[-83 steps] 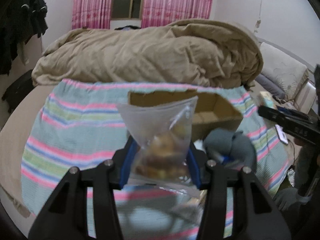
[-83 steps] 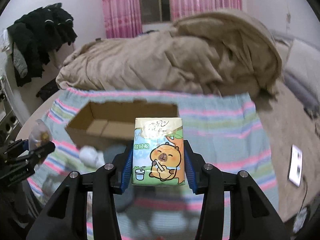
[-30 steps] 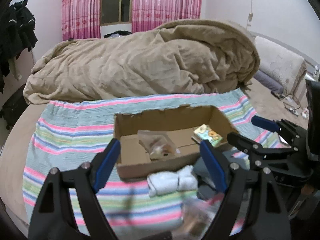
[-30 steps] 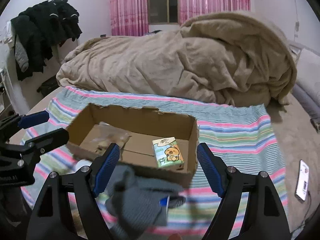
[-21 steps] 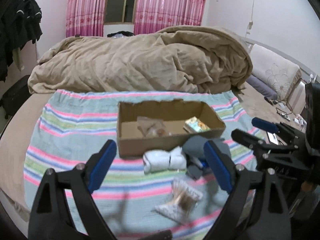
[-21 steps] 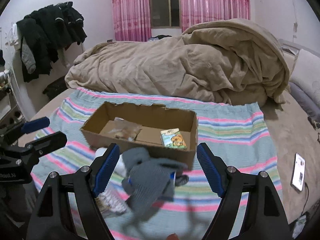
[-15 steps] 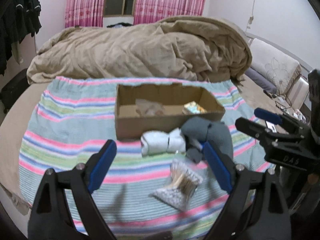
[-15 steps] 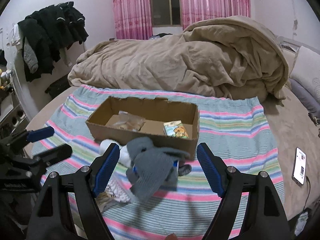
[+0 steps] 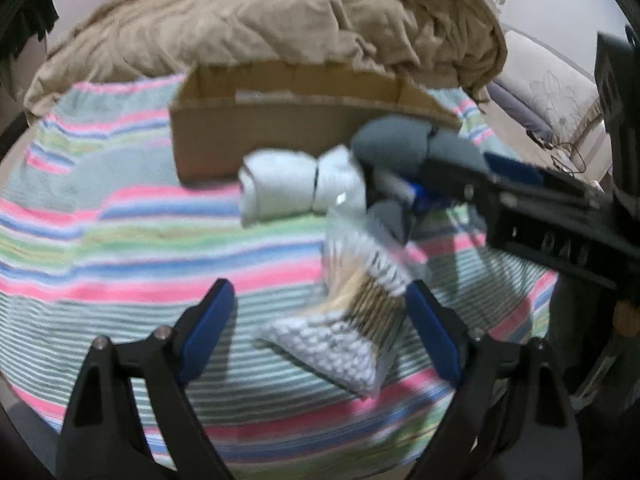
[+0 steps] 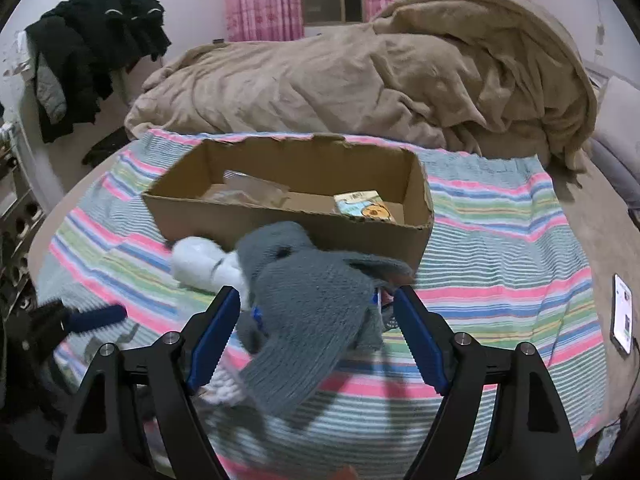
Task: Organize objects
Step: 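Grasp the grey sock bundle with the right tool while the left tool grasps the cotton swab bag, then drop the grey socks into the box while the left tool releases the swab bag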
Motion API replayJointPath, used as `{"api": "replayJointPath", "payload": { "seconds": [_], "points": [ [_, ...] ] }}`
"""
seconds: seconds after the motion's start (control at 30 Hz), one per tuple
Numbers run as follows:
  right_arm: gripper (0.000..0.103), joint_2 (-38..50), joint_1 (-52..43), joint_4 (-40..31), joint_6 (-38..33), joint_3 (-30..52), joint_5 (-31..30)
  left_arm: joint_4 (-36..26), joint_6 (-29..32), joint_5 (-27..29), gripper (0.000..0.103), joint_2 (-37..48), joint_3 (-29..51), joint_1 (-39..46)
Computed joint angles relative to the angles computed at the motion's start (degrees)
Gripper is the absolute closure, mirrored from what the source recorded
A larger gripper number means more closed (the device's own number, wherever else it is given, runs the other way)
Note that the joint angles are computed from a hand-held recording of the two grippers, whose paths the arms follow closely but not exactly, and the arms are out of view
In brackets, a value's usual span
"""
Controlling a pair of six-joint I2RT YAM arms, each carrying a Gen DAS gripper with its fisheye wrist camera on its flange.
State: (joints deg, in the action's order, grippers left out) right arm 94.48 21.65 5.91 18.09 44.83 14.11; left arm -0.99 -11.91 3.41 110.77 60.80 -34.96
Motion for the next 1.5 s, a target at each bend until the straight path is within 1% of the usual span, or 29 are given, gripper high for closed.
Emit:
{"api": "replayJointPath", "payload": {
  "seconds": [0.03,0.1,0.17,0.27,0.3,0.37,0.53,0.7,0.77,0.93,1.17,1.33,1.5],
  "points": [
    [0.024,0.5,-0.2,0.6,0.0,-0.2,-0.1,0.4,0.1,0.5,0.023,0.6,-0.1,-0.1],
    [0.043,1.3,-0.9,1.6,-0.2,-0.4,-0.7,2.1,-0.3,0.9,0.029,1.1,-0.9,-0.3],
    [0.054,1.6,-0.9,2.8,-0.5,-1.0,-1.3,3.9,-0.3,1.0,0.039,0.6,-2.0,-0.6],
    [0.060,0.6,-0.1,4.1,-0.2,-2.6,-0.3,5.1,-0.7,0.7,0.052,-0.3,-2.9,-1.0],
    [0.061,-0.2,0.0,4.6,0.3,-3.6,-0.5,5.7,-1.1,0.6,0.054,-1.0,-3.5,-1.1],
    [0.062,-1.9,0.0,5.3,1.4,-5.2,-0.9,6.2,-1.6,0.5,0.060,-2.4,-4.4,-1.2],
    [0.063,-8.1,0.7,5.6,3.8,-9.9,-0.5,7.1,-2.0,0.7,0.069,-4.8,-6.2,-1.4],
    [0.063,-13.6,1.9,3.4,4.4,-12.5,0.4,9.1,-2.1,-0.6,0.078,-8.0,-8.5,-1.8],
    [0.063,-15.7,1.9,2.6,4.4,-13.2,0.5,8.9,-2.1,-0.6,0.081,-8.8,-8.5,-1.7],
    [0.063,-20.1,2.2,0.0,4.2,-13.2,1.7,8.0,-2.0,-0.4,0.082,-11.2,-8.7,-1.2],
    [0.063,-23.2,2.6,-3.7,2.3,-9.6,2.4,5.6,-1.8,0.1,0.082,-15.9,-7.8,0.7],
    [0.063,-22.2,2.3,-4.9,-0.8,-4.6,2.9,4.4,-0.5,0.3,0.082,-18.0,-5.2,3.1],
    [0.063,-17.5,1.2,-2.8,-4.8,0.4,2.1,3.9,1.9,-0.1,0.082,-15.9,0.1,5.7]
  ]
}}
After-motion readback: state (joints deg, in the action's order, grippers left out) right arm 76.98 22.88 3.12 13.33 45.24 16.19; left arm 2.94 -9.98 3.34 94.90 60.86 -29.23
